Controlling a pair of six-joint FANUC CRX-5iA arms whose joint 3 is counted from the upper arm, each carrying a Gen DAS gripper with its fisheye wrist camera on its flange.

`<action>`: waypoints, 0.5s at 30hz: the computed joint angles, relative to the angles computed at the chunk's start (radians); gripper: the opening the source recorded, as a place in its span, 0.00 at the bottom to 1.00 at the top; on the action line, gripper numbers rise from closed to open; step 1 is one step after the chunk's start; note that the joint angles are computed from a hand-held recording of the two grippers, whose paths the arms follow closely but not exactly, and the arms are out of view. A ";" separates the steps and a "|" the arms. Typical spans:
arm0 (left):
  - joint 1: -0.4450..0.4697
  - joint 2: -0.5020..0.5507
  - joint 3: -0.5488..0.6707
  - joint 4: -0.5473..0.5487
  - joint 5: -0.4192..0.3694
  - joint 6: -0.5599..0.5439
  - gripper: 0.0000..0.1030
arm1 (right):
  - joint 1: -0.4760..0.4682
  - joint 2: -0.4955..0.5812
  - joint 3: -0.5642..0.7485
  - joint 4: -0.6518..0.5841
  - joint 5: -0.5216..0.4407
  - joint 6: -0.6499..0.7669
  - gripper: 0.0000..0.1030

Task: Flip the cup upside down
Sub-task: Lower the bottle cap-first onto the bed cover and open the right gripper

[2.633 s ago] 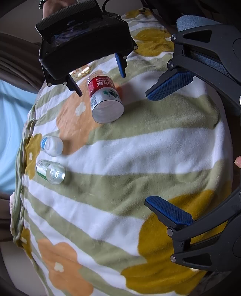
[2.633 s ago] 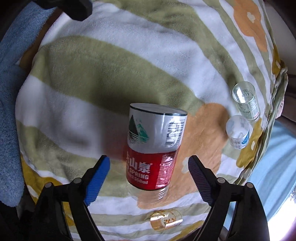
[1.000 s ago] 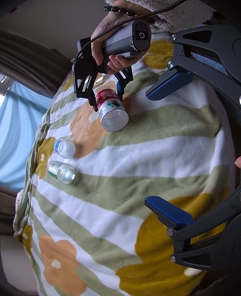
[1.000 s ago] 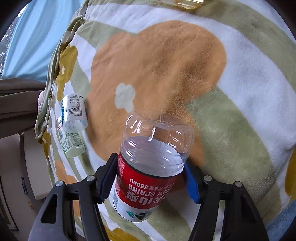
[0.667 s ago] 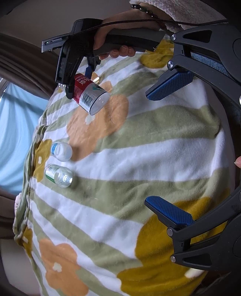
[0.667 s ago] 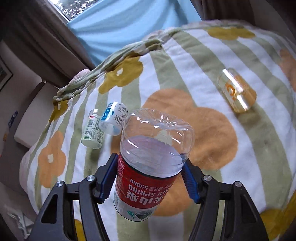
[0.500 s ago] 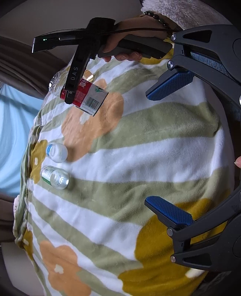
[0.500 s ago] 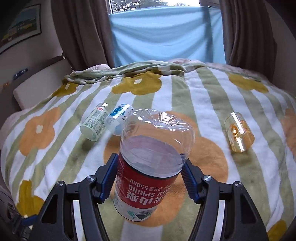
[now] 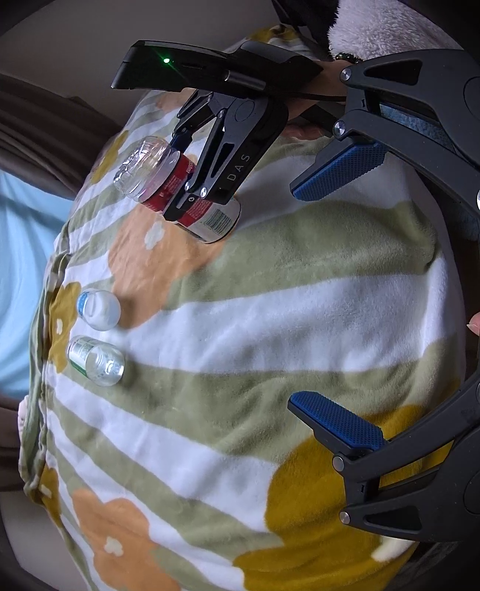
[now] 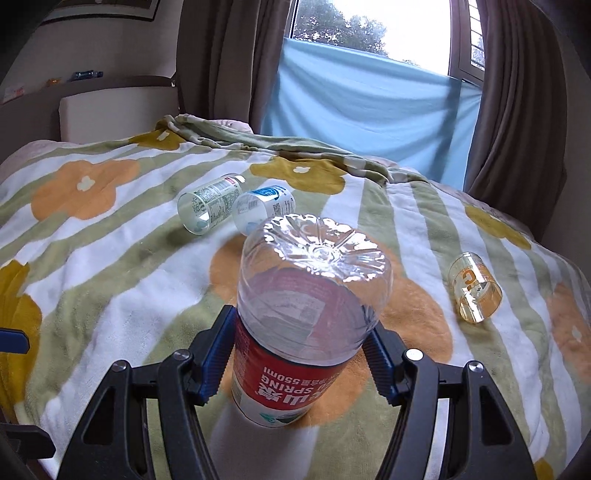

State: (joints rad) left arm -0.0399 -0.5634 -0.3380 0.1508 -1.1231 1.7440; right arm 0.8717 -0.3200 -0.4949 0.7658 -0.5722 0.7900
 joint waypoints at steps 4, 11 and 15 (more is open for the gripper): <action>-0.011 0.003 0.005 -0.011 0.000 0.007 1.00 | 0.007 -0.004 -0.001 -0.037 0.012 0.050 0.59; -0.005 -0.002 -0.001 -0.007 0.004 0.010 1.00 | -0.006 -0.007 -0.003 -0.087 0.063 0.063 0.75; -0.014 -0.001 0.001 -0.026 0.008 0.015 1.00 | -0.019 -0.021 -0.030 -0.053 0.112 0.025 1.00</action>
